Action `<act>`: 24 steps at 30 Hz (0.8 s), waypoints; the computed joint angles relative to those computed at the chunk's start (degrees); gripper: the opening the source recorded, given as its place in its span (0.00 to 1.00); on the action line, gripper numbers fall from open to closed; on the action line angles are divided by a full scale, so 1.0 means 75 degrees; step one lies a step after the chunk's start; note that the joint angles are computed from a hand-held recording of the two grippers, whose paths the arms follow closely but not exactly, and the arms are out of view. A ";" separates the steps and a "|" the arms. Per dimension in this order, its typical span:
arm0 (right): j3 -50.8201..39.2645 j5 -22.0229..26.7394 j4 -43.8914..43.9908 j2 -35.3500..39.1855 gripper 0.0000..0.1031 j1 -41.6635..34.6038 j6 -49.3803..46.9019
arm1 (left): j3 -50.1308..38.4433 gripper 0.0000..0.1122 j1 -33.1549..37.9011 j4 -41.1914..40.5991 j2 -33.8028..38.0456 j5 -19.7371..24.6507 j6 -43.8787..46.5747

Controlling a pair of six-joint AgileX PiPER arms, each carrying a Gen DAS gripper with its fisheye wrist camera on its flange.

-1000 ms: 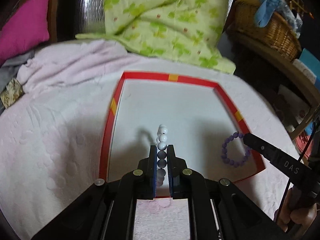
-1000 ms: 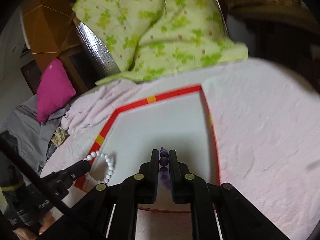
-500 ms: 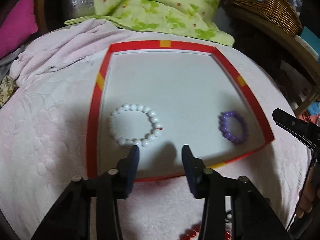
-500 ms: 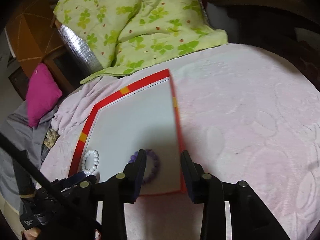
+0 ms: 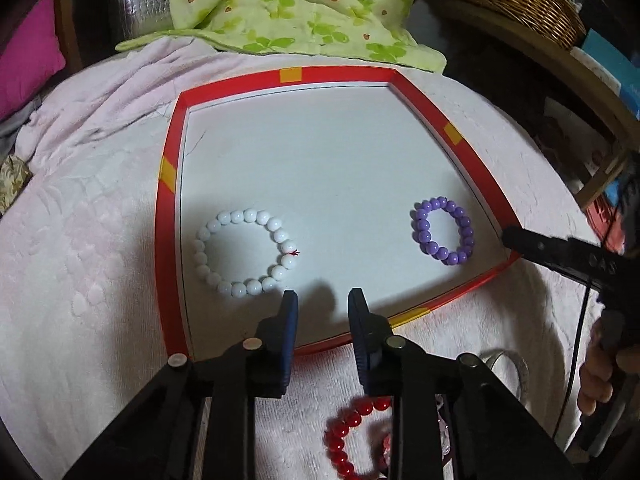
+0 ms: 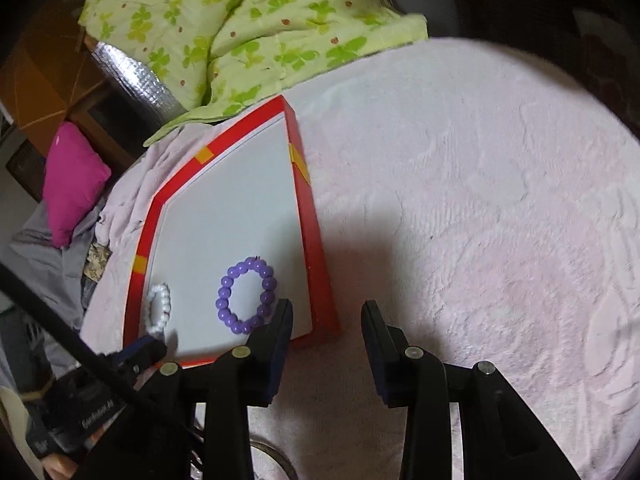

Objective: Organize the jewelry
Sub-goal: 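Move the left tool to the bracelet pile while the right tool grasps the silver bangle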

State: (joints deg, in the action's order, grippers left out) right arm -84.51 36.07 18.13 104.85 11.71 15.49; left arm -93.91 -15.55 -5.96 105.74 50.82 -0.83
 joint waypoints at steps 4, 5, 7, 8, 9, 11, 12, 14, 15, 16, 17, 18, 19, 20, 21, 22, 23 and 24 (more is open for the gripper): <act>0.0196 -0.0521 0.0059 0.0076 0.38 0.0084 -0.0094 | -0.0086 0.24 0.0082 -0.0176 0.0044 0.0080 0.0114; 0.0126 -0.0485 -0.0172 0.0098 0.37 0.0163 -0.0002 | -0.0098 0.24 0.0094 -0.0211 0.0051 0.0093 0.0142; 0.0095 -0.0463 -0.0402 0.0080 0.26 0.0290 0.0084 | -0.0073 0.22 0.0114 -0.0238 0.0027 0.0118 0.0182; 0.0011 -0.0419 -0.0719 0.0103 0.26 0.0375 0.0337 | -0.0047 0.20 0.0101 -0.0243 0.0002 0.0123 0.0188; -0.0060 -0.0369 -0.0898 0.0134 0.26 0.0419 0.0463 | -0.0067 0.20 0.0055 -0.0178 0.0006 0.0138 0.0145; -0.0148 -0.0247 -0.1270 0.0149 0.25 0.0517 0.0716 | 0.0011 0.20 -0.0021 -0.0008 -0.0068 0.0110 0.0104; -0.0094 -0.0225 -0.1335 0.0100 0.25 0.0544 0.0777 | 0.0089 0.20 -0.0061 0.0061 -0.0132 0.0080 0.0108; 0.0052 -0.0229 -0.1281 -0.0030 0.23 0.0536 0.0774 | 0.0265 0.20 -0.0090 0.0062 -0.0266 0.0017 0.0169; 0.0143 -0.0260 -0.1232 -0.0099 0.23 0.0515 0.0725 | 0.0348 0.20 -0.0089 0.0029 -0.0328 -0.0011 0.0198; 0.0287 -0.0324 -0.1145 -0.0212 0.22 0.0499 0.0663 | 0.0454 0.20 -0.0083 -0.0001 -0.0400 -0.0061 0.0210; 0.0335 -0.0351 -0.1115 -0.0263 0.22 0.0498 0.0655 | 0.0552 0.20 -0.0065 -0.0029 -0.0481 -0.0126 0.0192; 0.0468 -0.0439 -0.1119 -0.0369 0.22 0.0507 0.0664 | 0.0661 0.22 -0.0007 -0.0078 -0.0589 -0.0217 0.0128; 0.0599 -0.0520 -0.1245 -0.0499 0.23 0.0543 0.0711 | 0.0757 0.22 0.0069 -0.0176 -0.0694 -0.0278 0.0109; 0.0686 -0.0547 -0.1350 -0.0615 0.23 0.0576 0.0733 | 0.0874 0.22 0.0159 -0.0324 -0.0823 -0.0333 0.0127; 0.0773 -0.0535 -0.1449 -0.0742 0.25 0.0616 0.0761 | 0.1046 0.22 0.0295 -0.0532 -0.1016 -0.0388 0.0170; 0.0904 -0.0507 -0.1413 -0.0922 0.33 0.0639 0.0689 | 0.1227 0.22 0.0404 -0.0699 -0.1203 -0.0458 0.0206; 0.1064 -0.0484 -0.1294 -0.1108 0.44 0.0648 0.0555 | 0.1499 0.23 0.0523 -0.0891 -0.1475 -0.0562 0.0293; 0.1247 -0.0433 -0.1064 -0.1344 0.50 0.0659 0.0285 | 0.1705 0.24 0.0613 -0.1018 -0.1698 -0.0608 0.0412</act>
